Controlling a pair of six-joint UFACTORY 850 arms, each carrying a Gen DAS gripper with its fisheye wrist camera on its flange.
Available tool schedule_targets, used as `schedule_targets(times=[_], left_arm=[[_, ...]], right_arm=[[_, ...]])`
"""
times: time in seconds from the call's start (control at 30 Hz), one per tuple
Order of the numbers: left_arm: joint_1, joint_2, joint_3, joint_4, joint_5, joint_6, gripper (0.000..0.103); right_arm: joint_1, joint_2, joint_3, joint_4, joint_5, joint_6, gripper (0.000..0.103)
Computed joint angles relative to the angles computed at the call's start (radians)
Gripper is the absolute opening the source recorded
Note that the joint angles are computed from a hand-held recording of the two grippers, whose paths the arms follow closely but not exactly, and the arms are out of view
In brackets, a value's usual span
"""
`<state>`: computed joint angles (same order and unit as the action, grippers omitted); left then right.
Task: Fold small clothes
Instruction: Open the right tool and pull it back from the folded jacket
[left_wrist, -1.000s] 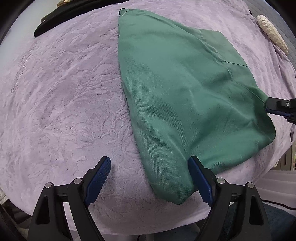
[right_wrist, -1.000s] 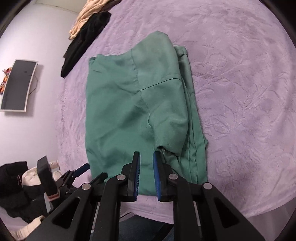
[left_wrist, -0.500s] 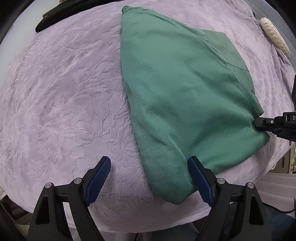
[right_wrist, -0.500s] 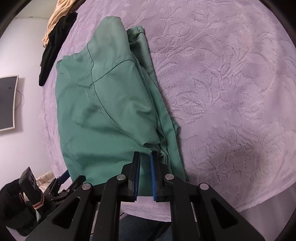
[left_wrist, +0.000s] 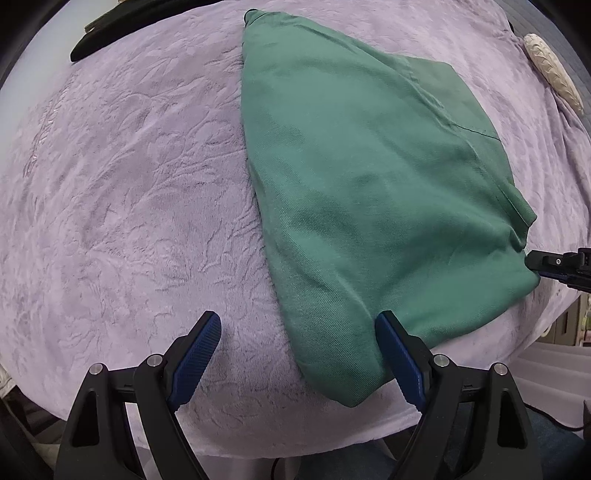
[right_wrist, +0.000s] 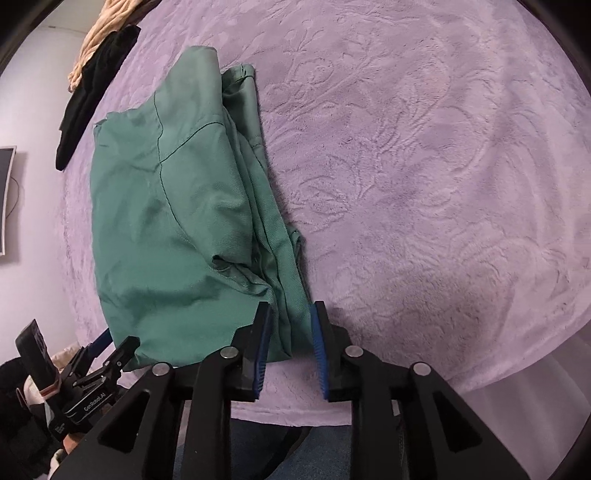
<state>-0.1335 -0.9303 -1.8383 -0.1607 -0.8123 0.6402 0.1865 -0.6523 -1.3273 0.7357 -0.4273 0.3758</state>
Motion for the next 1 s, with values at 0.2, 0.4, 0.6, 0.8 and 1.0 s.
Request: schedule_targets(times=[0.2, 0.4, 0.6, 0.8, 1.0], left_arm=[[0.002, -0.014, -0.019, 0.031, -0.004, -0.059, 0.102], [-0.001, -0.007, -0.011, 0.051, 0.004, -0.064, 0.102], [-0.025, -0.009, -0.059, 0.116, -0.016, -0.147, 0.102], [-0.027, -0.024, -0.164, 0.076, -0.065, -0.202, 0.102], [-0.030, -0.001, -0.188, 0.056, -0.040, -0.242, 0.102]], right_arm=[[0.016, 0.032, 0.007, -0.177, 0.011, 0.138, 0.040], [0.037, 0.016, -0.062, -0.330, -0.030, 0.211, 0.053], [0.044, 0.017, -0.115, -0.425, -0.056, 0.256, 0.075], [0.059, 0.002, -0.217, -0.630, -0.102, 0.408, 0.081], [0.086, -0.035, -0.327, -0.869, -0.220, 0.589, 0.102]])
